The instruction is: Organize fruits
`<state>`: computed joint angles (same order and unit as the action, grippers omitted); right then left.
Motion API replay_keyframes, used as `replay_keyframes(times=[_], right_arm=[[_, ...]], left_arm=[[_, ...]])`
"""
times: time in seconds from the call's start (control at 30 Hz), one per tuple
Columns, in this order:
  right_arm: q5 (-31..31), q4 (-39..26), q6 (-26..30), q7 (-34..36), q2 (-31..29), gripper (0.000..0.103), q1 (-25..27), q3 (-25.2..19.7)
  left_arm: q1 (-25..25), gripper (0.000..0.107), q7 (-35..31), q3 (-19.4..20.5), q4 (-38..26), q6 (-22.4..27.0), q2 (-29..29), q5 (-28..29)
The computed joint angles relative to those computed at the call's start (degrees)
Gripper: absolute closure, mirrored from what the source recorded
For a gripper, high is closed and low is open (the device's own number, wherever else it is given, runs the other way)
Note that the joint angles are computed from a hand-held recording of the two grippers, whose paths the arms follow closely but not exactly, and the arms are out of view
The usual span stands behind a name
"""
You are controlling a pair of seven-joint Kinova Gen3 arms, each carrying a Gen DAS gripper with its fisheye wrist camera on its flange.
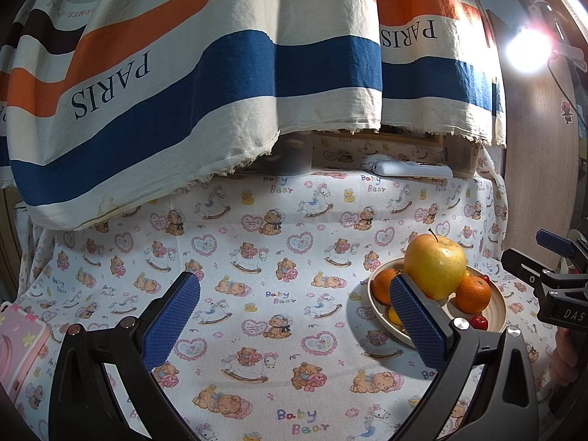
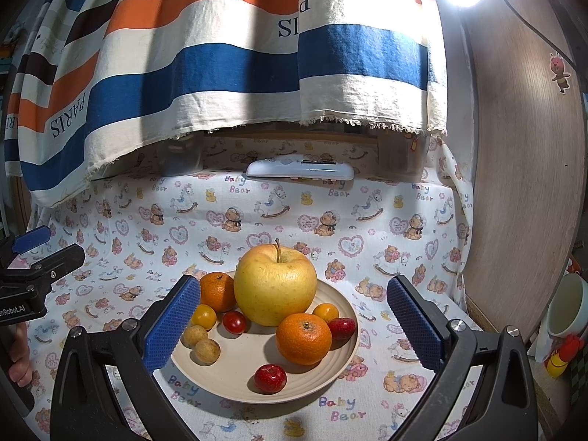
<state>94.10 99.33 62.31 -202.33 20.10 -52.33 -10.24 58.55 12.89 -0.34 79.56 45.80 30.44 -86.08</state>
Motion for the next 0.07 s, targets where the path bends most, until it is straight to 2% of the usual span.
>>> replay_keyframes(times=[0.07], right_arm=[[-0.1,-0.1,0.0,0.0,0.0,0.001,0.0,0.0]], left_arm=[[0.0,0.005,0.0,0.0,0.0,0.1,0.0,0.0]])
